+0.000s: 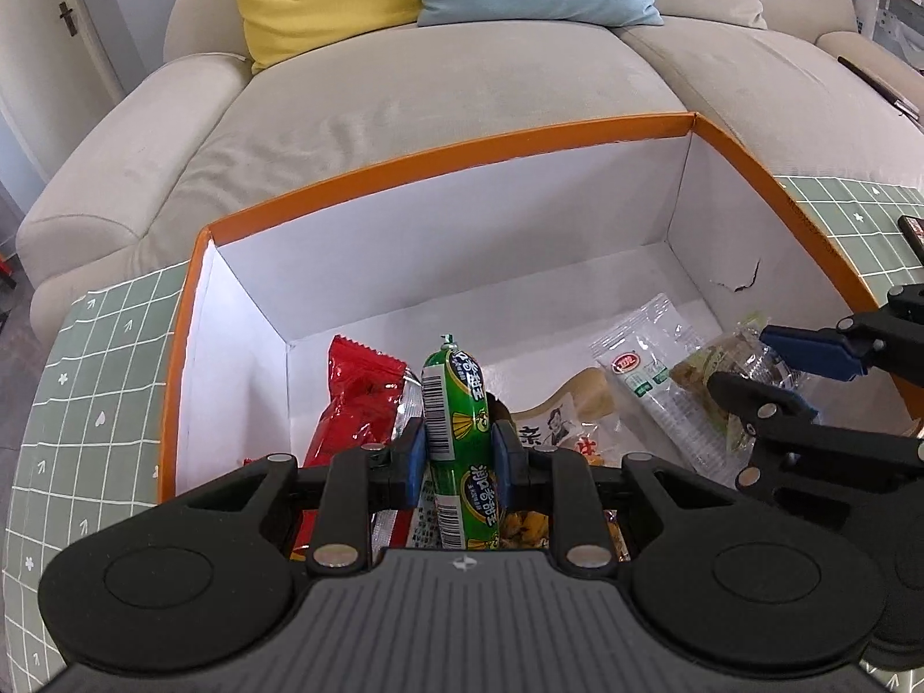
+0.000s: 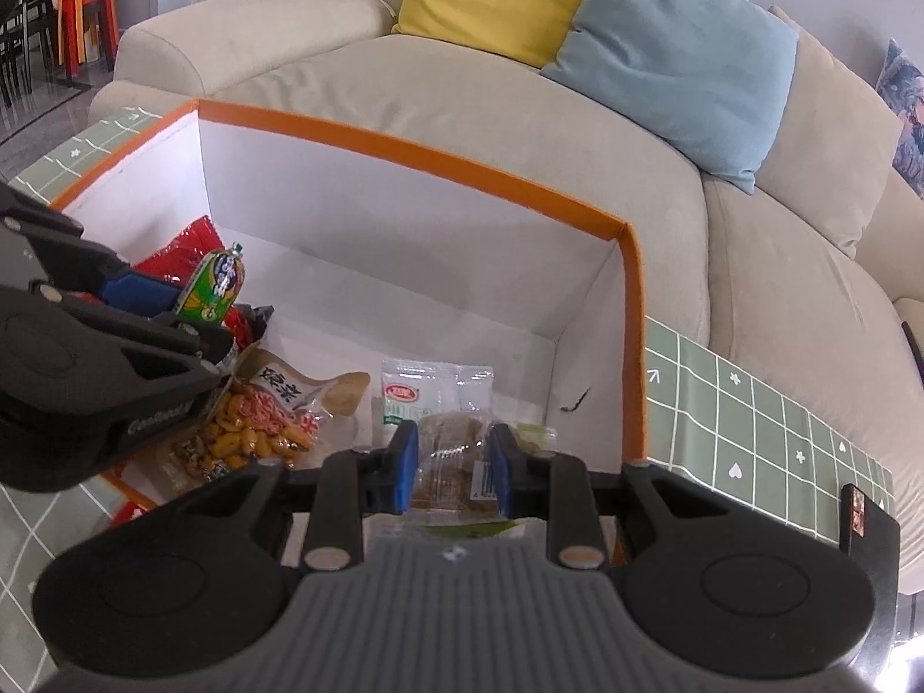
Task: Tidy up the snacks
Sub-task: 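Open both tools to drop the candy stick and brown-snack pack into the box, then withdraw both tools from the box back toward the remaining snacks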
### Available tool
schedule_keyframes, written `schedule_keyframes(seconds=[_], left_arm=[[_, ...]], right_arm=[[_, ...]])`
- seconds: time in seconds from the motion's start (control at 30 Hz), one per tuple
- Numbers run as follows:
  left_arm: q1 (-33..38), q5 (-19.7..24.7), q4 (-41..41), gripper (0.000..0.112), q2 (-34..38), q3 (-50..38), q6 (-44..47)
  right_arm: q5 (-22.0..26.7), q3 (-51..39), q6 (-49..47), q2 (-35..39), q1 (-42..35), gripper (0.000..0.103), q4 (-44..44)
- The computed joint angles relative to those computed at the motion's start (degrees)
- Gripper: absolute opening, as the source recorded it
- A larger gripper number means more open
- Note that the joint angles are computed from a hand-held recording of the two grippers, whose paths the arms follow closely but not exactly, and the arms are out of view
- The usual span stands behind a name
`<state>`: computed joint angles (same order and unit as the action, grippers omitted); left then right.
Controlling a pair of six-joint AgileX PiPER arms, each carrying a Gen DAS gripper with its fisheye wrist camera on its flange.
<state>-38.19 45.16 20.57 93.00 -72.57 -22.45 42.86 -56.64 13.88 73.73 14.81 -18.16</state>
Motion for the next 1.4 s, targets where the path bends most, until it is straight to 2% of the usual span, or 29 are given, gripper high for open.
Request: schedule_keyframes(seconds=[0.27, 0.4, 0.63, 0.73, 0.9, 1.03, 1.2, 1.4], left_arm=[[-0.01, 0.56, -0.34, 0.029, 0.49, -0.72, 0.57], [0.32, 0.90, -1.73, 0.033, -0.07, -0.73, 1.19], [-1.08, 0.29, 3.79, 0.053, -3.72, 0.89, -3.13], [-1.14, 0.52, 4.52, 0.057, -5.58, 1.17, -3.88], [-1.97, 2.04, 4.65, 0.058, -8.77, 2.01, -4.78], [-3.07, 2.97, 5.07, 0.058, -12.61, 4.12, -5.83], [-6.54, 5.06, 9.80, 0.058, -18.31, 7.86, -9.89], [-11.96, 8.00, 14.69, 0.060, -25.73, 13.36, -15.55]], right_arm=[[-0.21, 0.63, 0.32, -1.49, 0.43, 0.025, -0.81], [0.31, 1.10, 3.12, -3.20, 2.63, 0.038, -3.95], [2.31, 2.18, 7.21, -6.04, 6.51, 0.052, -10.10], [3.41, 2.18, 8.67, -7.49, 6.74, 0.057, -10.21], [5.62, 1.87, 9.38, -10.47, 6.94, 0.064, -8.26], [7.97, 1.91, 10.92, -13.41, 8.71, 0.066, -7.94], [11.56, 3.16, 15.53, -18.74, 13.07, 0.069, -9.41], [18.23, 5.51, 24.81, -25.15, 22.20, 0.071, -14.01]])
